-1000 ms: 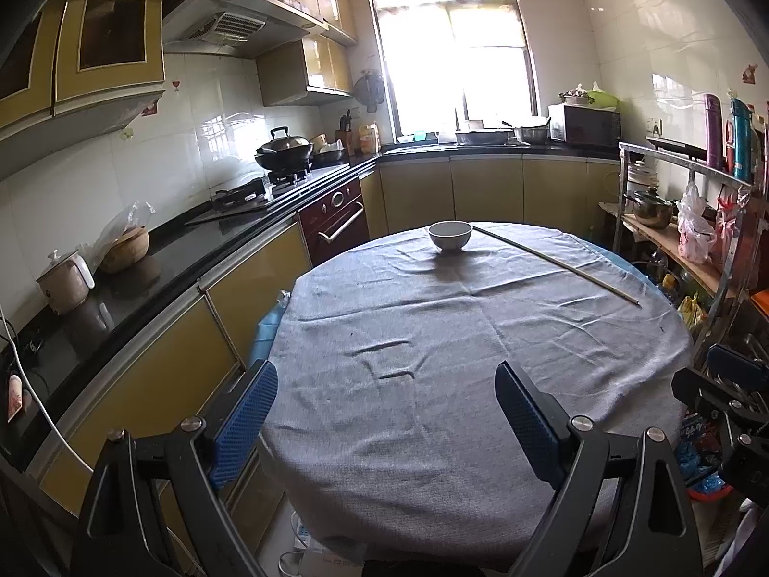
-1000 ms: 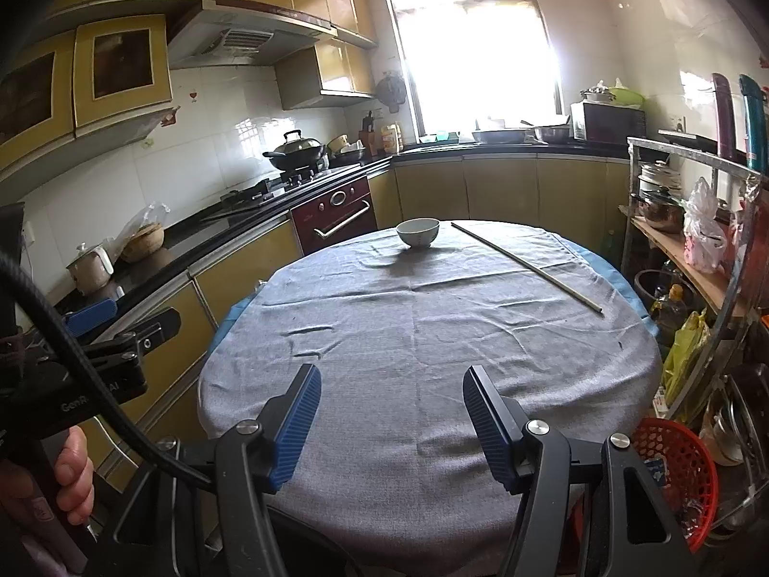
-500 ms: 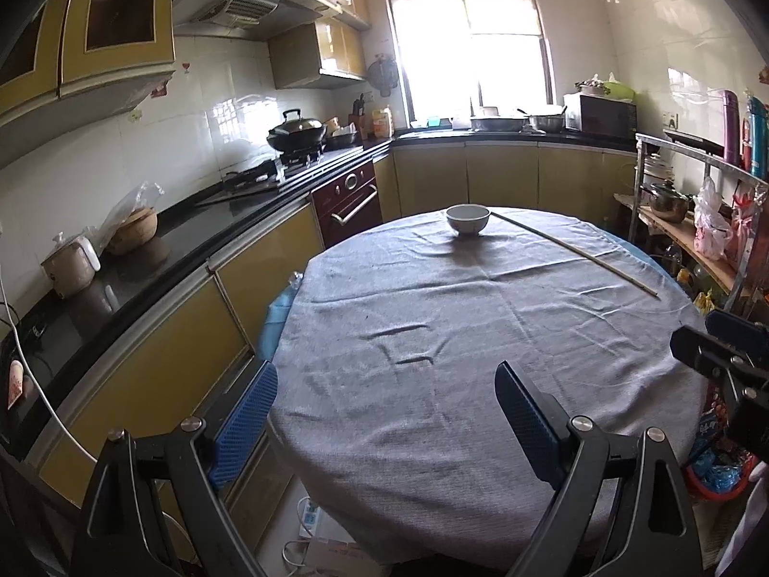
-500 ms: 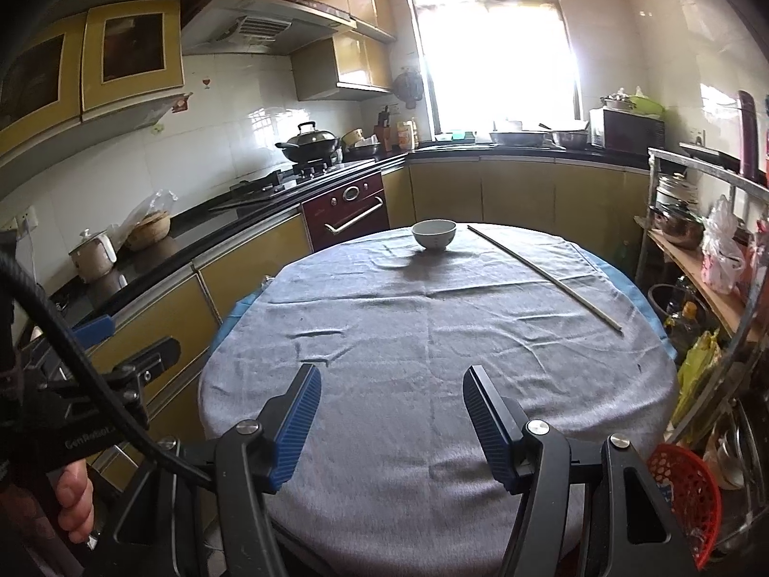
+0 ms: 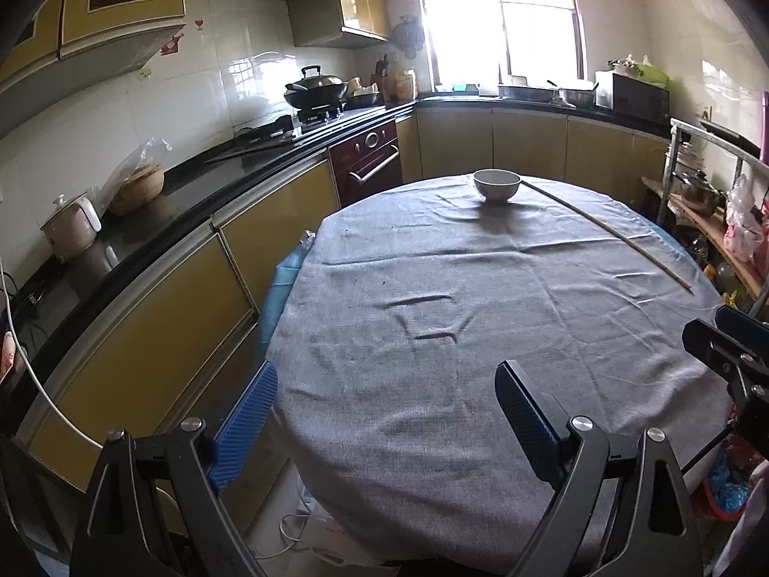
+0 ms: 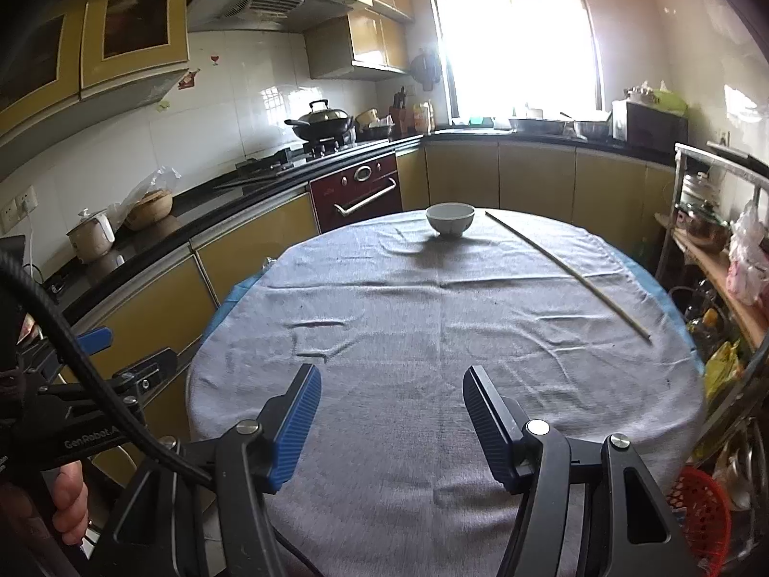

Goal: Collect trash

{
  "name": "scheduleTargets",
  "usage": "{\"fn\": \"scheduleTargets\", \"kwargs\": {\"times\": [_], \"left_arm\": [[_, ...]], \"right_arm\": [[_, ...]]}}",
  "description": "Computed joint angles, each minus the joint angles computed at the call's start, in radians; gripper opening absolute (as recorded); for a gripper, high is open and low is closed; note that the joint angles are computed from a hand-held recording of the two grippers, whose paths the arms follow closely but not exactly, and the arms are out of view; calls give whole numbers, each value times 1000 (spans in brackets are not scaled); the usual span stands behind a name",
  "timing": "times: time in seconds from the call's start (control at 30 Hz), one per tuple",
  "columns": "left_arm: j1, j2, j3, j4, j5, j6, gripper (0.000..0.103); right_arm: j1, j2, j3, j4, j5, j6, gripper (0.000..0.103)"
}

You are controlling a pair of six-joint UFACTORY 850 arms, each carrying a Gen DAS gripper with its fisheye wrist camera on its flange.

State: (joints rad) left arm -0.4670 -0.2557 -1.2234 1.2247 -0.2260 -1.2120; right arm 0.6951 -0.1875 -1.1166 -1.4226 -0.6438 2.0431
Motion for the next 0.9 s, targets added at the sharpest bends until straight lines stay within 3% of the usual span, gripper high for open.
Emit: {"fn": "scheduleTargets", "kwargs": {"times": [0.37, 0.67, 0.9], "left_arm": [[-54, -132, -148, -155, -63, 192, 92], [-89, -237, -278, -373, -99, 444, 92], [-99, -263, -321, -448, -97, 520, 92]], "right_arm": [[-111, -12, 35, -51, 100, 68, 65], [-180, 3, 80, -70, 100, 139, 65], [-194, 15, 104, -62, 108, 164, 65]]}}
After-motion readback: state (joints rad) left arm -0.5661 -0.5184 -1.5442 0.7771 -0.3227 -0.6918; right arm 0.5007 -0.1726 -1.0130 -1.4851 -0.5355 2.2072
